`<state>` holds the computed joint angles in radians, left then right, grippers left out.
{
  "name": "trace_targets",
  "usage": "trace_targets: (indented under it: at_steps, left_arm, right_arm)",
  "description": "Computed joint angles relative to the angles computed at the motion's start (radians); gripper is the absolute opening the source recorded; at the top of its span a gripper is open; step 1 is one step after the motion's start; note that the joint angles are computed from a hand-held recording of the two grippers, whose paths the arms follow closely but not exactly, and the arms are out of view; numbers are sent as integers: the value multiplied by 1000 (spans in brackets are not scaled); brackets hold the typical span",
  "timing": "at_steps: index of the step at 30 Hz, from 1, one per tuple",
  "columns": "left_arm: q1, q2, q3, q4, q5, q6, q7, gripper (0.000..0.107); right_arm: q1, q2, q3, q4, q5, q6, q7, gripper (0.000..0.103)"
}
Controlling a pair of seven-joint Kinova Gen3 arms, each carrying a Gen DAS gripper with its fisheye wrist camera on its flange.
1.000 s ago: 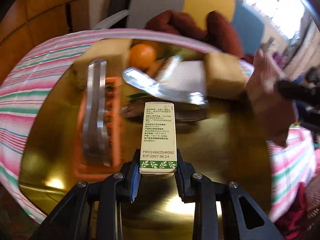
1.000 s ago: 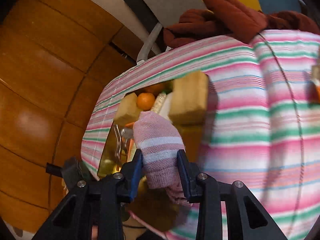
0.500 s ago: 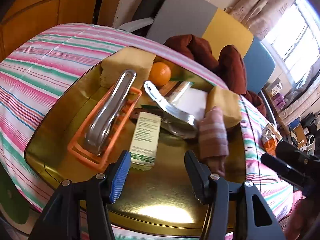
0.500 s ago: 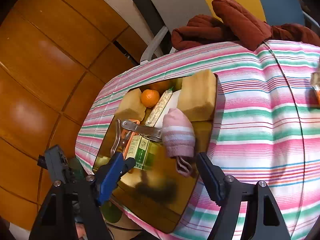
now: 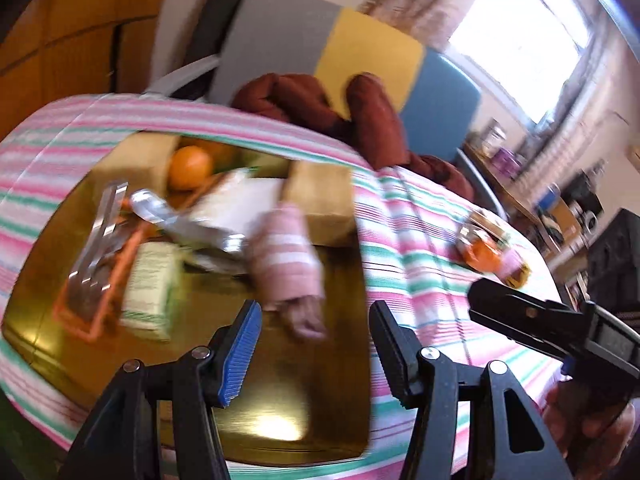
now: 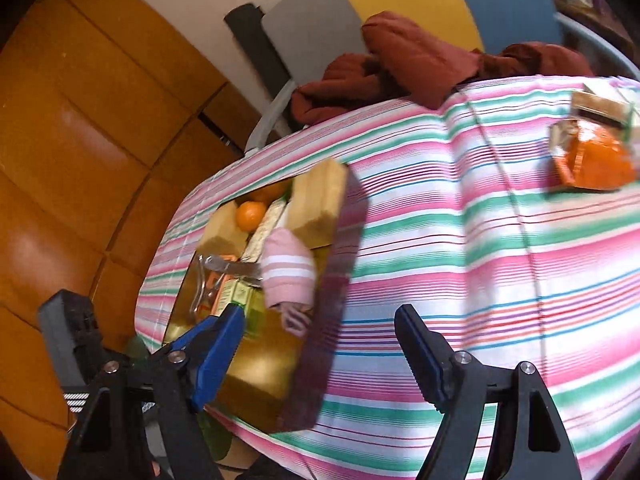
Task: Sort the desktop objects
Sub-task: 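Move both tools back to the pile of items on the table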
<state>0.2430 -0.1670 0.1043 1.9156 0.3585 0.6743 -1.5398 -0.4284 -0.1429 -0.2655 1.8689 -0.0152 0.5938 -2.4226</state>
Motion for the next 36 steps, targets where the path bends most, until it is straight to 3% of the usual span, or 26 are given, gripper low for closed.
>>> trace_targets:
  at_steps: [7,13,19,23,26,28,32,36]
  left_arm:
    - [67,72,85,-89,-56,28,38,57]
    - [147,143,142,-150,-127,57,75,57]
    - [209,215,161,-218,-175,104,97,57]
    - [227,263,148,-259,-207,134,151,57]
    - [228,268,141,-264,-200,147,170,57]
    - [230,256,139,-252,-206,143,179,57]
    - [226,249,139,-235,-195,150,172,57]
    - [220,267,139,-227,-171,149,158,57]
  right_arm:
    - [62,-129,53,96,-29,49,36,83]
    - [136,-210,164,158,-97,181,158,86]
    - [263,-237,233,149,-36,300,293,86]
    - [396,-226,253,118,82,267,322,85]
    - [459,-156,296,67,118,222,350,71]
    - [489,-81,314,13,128,221,361,53]
    - [521,35,356,-69,75,258,400,44]
    - [526,56,368,-58,-16,287,492,43]
